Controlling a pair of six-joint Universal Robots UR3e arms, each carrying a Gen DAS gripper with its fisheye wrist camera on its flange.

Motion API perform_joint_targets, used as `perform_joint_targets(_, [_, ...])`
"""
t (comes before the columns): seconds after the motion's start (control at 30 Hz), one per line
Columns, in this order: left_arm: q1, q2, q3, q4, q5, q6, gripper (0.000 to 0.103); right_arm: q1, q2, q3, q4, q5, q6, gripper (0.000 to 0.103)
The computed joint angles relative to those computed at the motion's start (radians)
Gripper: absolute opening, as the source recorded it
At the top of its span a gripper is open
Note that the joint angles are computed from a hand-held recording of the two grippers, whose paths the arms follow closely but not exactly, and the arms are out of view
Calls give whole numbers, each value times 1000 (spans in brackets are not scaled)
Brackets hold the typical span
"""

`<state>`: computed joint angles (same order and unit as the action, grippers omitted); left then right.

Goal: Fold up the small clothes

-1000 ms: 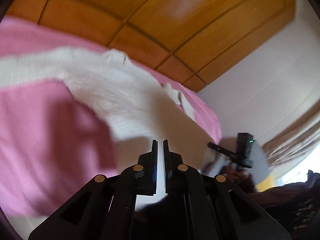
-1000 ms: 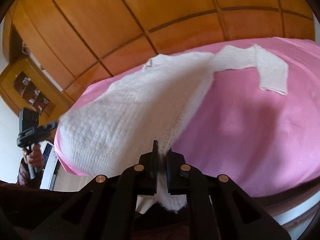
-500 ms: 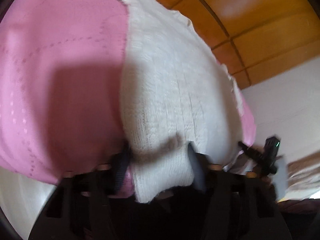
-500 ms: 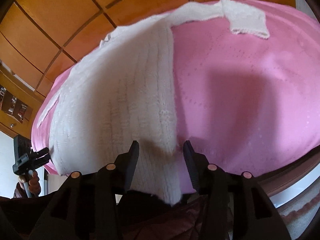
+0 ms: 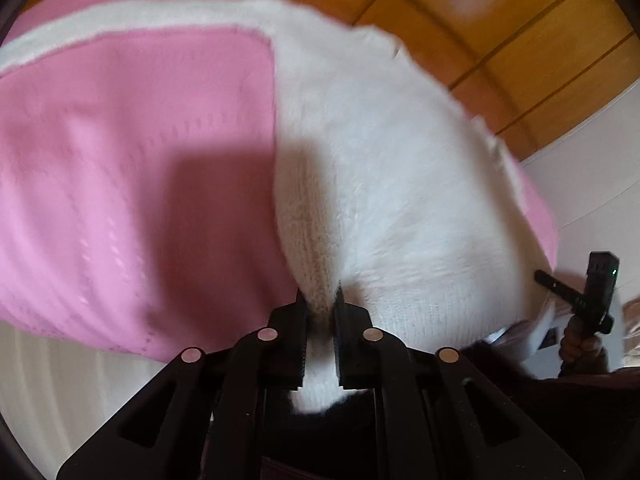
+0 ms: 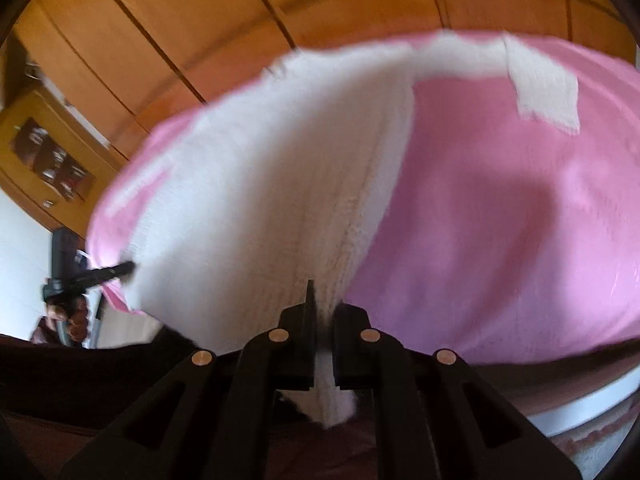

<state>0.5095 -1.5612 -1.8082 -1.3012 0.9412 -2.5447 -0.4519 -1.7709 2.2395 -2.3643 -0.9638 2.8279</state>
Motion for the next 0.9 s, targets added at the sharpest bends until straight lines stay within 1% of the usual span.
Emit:
perform_joint_targets(0.03, [-20, -11, -6, 53, 24, -53, 14, 29, 56, -7, -45, -50, 32, 6])
perform_joint_targets(0.07, [-27, -13, -3, 75, 24, -74, 20, 28, 75, -11, -49, -51, 44, 6])
perform_joint_targets(0.1, [-27, -7, 2, 94, 24, -85, 29, 22, 85, -17, -51, -43, 50, 10])
perform_joint_targets(0.13, [-35, 7, 0, 154, 30, -114, 36, 11, 85, -16, -79, -42, 71, 19])
perform_joint_targets(0.17, [-32, 25, -12, 226, 19, -144, 54, -1, 76, -10, -111, -45, 87, 27])
perform_joint_targets(0.2, [-31, 34, -25, 294, 3, -178, 70, -19, 74, -5, -173, -55, 122, 47])
perform_joint_targets(0.23, [-40, 32, -29, 376, -10, -230, 73, -22, 96, -13, -272, -102, 184, 50])
perform_joint_targets(0.27, [-59, 9, -11, 427, -15, -269, 74, -15, 134, -37, -349, -152, 219, 51])
perform_joint_targets(0.3, [-80, -22, 17, 448, -17, -291, 74, 1, 180, -69, -404, -197, 244, 53])
perform_joint_targets(0.33, [-111, -61, 49, 483, -11, -321, 74, 23, 244, -117, -464, -262, 272, 58])
perform_joint_targets(0.37, [-144, -94, 74, 520, 4, -348, 74, 56, 335, -191, -520, -351, 290, 60])
perform_joint_targets(0.4, [-195, -141, 113, 558, 24, -373, 74, 75, 394, -245, -538, -408, 285, 60])
perform_joint_targets(0.43, [-235, -165, 120, 596, 44, -396, 74, 99, 468, -316, -547, -477, 281, 60])
perform_joint_targets(0.47, [-285, -208, 152, 633, 76, -421, 74, 104, 521, -364, -547, -505, 269, 60])
perform_joint_targets(0.5, [-309, -225, 163, 645, 85, -425, 74, 111, 589, -437, -530, -536, 251, 60])
perform_joint_targets(0.57, [-371, -288, 227, 642, 91, -433, 74, 136, 722, -579, -495, -646, 223, 56])
perform_joint_targets(0.6, [-391, -300, 233, 650, 100, -436, 74, 127, 752, -603, -487, -658, 216, 51])
perform_joint_targets(0.67, [-433, -338, 267, 665, 128, -436, 74, 103, 788, -662, -452, -643, 229, 33])
perform_joint_targets(0.7, [-450, -352, 287, 663, 141, -436, 74, 97, 779, -666, -439, -655, 229, 7])
perform_joint_targets(0.73, [-463, -369, 306, 665, 159, -433, 74, 88, 771, -674, -425, -664, 235, 8])
perform_joint_targets(0.83, [-502, -429, 370, 676, 218, -425, 74, 12, 641, -576, -481, -599, 262, 7])
perform_joint_targets(0.9, [-508, -460, 396, 685, 241, -432, 74, -50, 542, -527, -492, -548, 287, 7])
